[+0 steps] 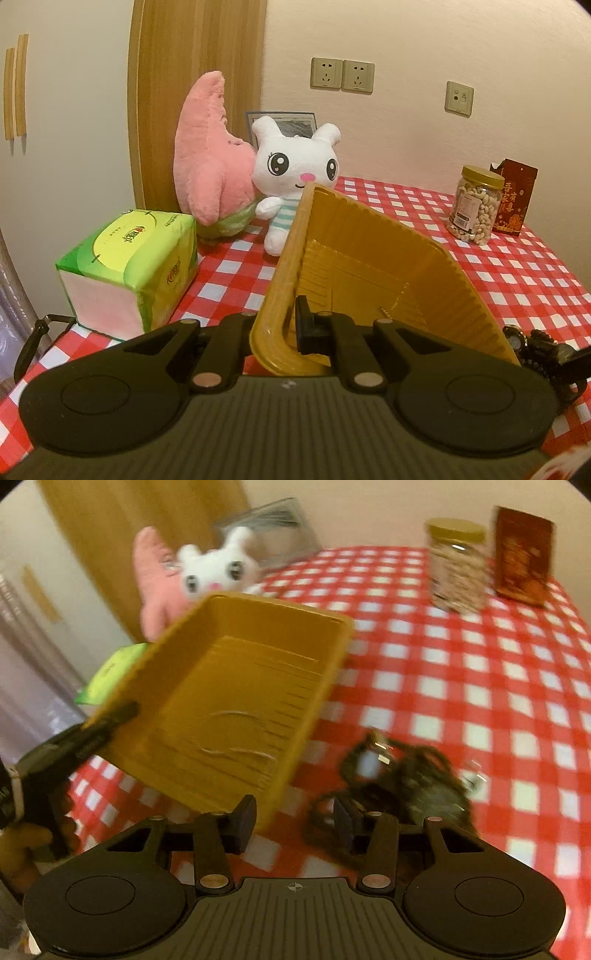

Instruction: Organize jewelry

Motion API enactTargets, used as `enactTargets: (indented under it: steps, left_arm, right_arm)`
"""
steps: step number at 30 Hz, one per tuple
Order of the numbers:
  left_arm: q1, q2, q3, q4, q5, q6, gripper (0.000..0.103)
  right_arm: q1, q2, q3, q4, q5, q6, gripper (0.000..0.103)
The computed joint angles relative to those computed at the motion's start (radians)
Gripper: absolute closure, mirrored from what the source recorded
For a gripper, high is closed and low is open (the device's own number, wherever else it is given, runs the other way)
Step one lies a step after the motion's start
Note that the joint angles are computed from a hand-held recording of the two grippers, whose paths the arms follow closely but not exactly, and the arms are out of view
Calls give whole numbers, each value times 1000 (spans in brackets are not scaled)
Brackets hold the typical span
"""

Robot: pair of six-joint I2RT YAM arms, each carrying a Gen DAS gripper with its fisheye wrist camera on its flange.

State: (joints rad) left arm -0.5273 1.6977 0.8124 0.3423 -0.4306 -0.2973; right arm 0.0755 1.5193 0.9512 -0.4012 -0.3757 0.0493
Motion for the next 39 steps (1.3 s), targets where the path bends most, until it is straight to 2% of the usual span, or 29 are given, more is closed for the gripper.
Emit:
enactTargets:
  steps: [10,14,20,23,26,31,34,36,39]
  left_arm:
    - [7,-6,2,-8,3,12,95]
    - [9,-3,8,-9,2,17,95]
    - [12,-2,11,-10,4,21,95]
    - [11,-1,15,-12,3,18,95]
    - [11,0,14,-11,4,20,95]
    - [13,1,17,-18,6,14,95]
    - [13,1,18,-19,6,14,95]
    - [13,1,17,-18,6,13,95]
    - [13,0,17,-17,6,14,95]
  right_arm:
    - [-120,-87,-82,-17,85,-71,56]
    - [-74,-106,-117,59,116,-74,56]
    - [63,-82,-176,228,269,-150,56]
    - [106,-53,-204,317,312,-158,57]
    - [132,-5,-199,369,327,-157,66]
    - [165,68,-181,427,400,-142,68]
    - [163,80,-182,438,434,-116,75]
    - [153,70,-184,429,441,-93,76]
    - [128,81,-139,343,440,-43,77]
